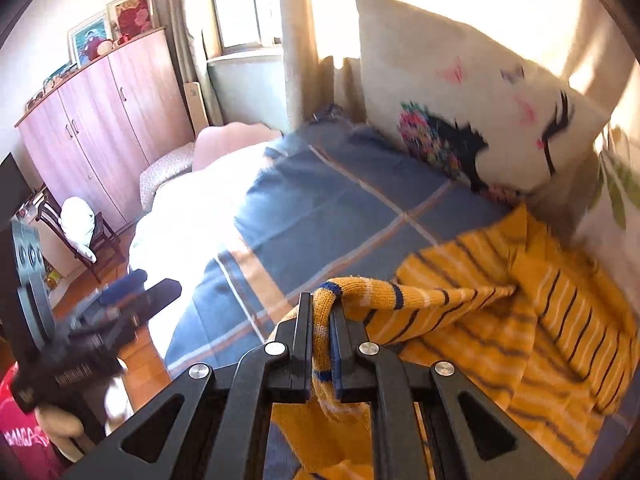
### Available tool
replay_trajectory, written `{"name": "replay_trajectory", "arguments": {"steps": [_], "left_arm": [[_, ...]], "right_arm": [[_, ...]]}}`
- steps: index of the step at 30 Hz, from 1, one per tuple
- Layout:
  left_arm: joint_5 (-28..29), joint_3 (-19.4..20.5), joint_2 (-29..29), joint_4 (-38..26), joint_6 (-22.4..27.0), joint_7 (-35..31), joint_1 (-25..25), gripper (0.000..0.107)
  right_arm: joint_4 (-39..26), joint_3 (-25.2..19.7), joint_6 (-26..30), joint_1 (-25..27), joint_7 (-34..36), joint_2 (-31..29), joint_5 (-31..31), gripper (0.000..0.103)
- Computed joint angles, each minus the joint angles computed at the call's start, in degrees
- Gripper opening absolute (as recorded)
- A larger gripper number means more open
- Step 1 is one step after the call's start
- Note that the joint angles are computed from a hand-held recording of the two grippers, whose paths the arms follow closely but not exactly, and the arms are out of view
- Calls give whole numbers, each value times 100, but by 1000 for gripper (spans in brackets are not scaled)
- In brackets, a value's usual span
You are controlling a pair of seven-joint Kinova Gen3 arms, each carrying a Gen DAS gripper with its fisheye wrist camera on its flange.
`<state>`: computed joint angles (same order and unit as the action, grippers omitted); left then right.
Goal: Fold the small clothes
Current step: 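Grasp the other sleeve with the right gripper and lift it, then lay the second sleeve across the sweater body and open the right gripper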
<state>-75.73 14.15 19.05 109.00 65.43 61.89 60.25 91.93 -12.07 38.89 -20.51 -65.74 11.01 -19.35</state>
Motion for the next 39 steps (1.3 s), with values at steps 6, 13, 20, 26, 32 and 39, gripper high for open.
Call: {"name": "replay_trajectory", "arguments": {"steps": [6, 13, 20, 26, 32, 39], "left_arm": [[89, -12, 51, -198, -9, -351, -54, 103], [162, -158, 322, -660, -440, -1093, -115, 103], [410, -453, 707, -1330, -1030, -2038, -143, 103], [925, -639, 1182, -2192, -1410, -3154, -217, 103], [1449, -819, 1572, -2897, -1451, -4069, -149, 103], [2089, -969, 1878, -3328, -1791, -4823, -130, 103]], "right_arm": [[-1342, -75, 212, -184, 340, -5, 387, 8], [-2126, 289, 938, 172, 768, 251, 690, 8], [-2001, 923, 1059, 1108, 411, 1028, 1160, 8], [-2464, 1657, 1174, 1290, -715, 2221, 1980, 22], [-1647, 1088, 100, 2270, -981, 1935, 1579, 64], [-661, 57, -515, 3423, 298, 1645, 607, 49]]}}
